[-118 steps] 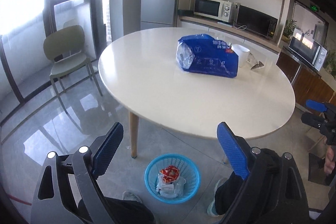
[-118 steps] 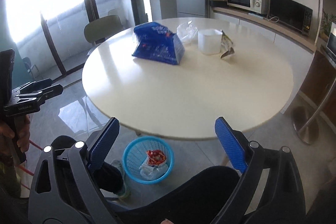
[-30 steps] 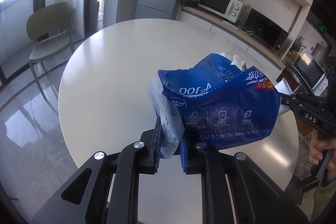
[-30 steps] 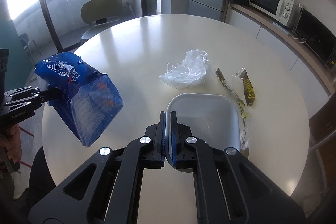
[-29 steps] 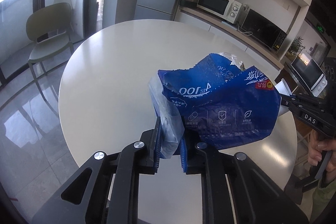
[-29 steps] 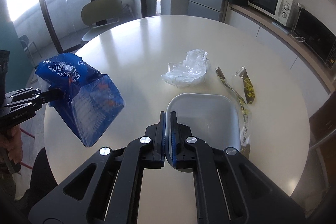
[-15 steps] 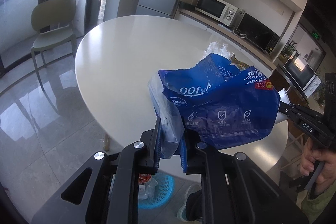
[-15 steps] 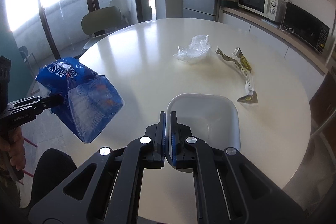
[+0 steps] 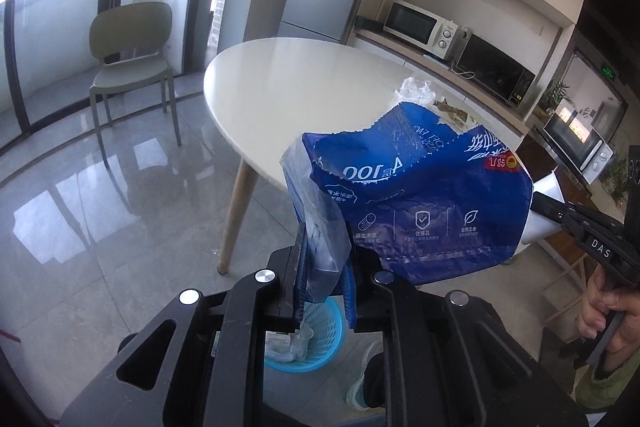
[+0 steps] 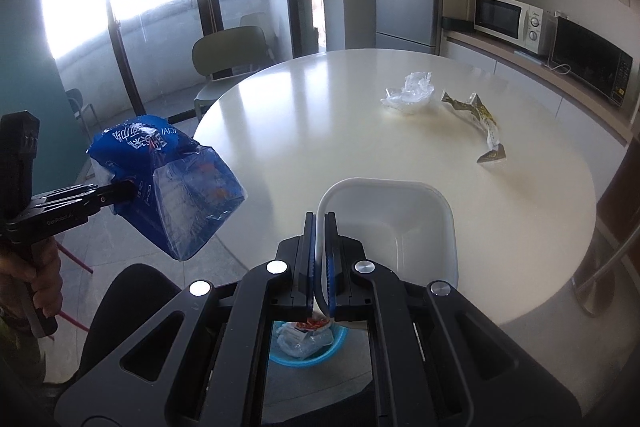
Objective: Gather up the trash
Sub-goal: 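Carry the blue bag and the white tub down over the blue wastebasket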
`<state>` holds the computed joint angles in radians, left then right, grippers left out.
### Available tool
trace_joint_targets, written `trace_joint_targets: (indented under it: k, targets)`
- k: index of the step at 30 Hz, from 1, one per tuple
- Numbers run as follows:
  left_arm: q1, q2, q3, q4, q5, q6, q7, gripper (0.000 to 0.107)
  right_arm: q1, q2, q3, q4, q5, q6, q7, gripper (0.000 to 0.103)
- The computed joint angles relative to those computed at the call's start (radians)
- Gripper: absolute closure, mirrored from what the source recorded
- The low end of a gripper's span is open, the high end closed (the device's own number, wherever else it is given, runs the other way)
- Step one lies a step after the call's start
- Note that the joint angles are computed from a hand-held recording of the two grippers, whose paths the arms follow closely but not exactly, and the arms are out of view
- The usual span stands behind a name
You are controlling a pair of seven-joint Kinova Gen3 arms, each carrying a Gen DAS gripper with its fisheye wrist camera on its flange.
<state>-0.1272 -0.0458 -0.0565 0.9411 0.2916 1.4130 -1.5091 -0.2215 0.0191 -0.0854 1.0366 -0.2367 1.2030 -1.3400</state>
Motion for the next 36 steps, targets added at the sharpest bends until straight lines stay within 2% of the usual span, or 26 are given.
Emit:
trace_joint_targets:
  k: [6, 10, 21, 28, 36]
  targets:
    - [0.019, -0.031, 0.009, 0.044, -0.022, 0.014, -0.009, 0.094, -0.001, -0.068, 0.004, 0.106, -0.017, -0.008, 0.024, 0.099]
    - [0.041, -0.053, 0.024, 0.074, -0.070, 0.030, -0.025, 0.094, -0.005, -0.108, 0.012, 0.166, -0.032, -0.005, 0.041, 0.099]
    - [0.054, -0.101, -0.003, 0.210, -0.061, 0.053, -0.065, 0.094, -0.020, -0.165, 0.017, 0.295, -0.036, 0.028, 0.069, 0.099]
    - [0.040, -0.089, -0.014, 0.289, -0.063, 0.047, -0.069, 0.094, -0.025, -0.152, 0.013, 0.368, -0.032, 0.035, 0.087, 0.099]
    - [0.021, -0.053, -0.004, 0.359, -0.078, 0.039, -0.045, 0.094, -0.021, -0.088, 0.005, 0.445, -0.036, -0.021, 0.073, 0.099]
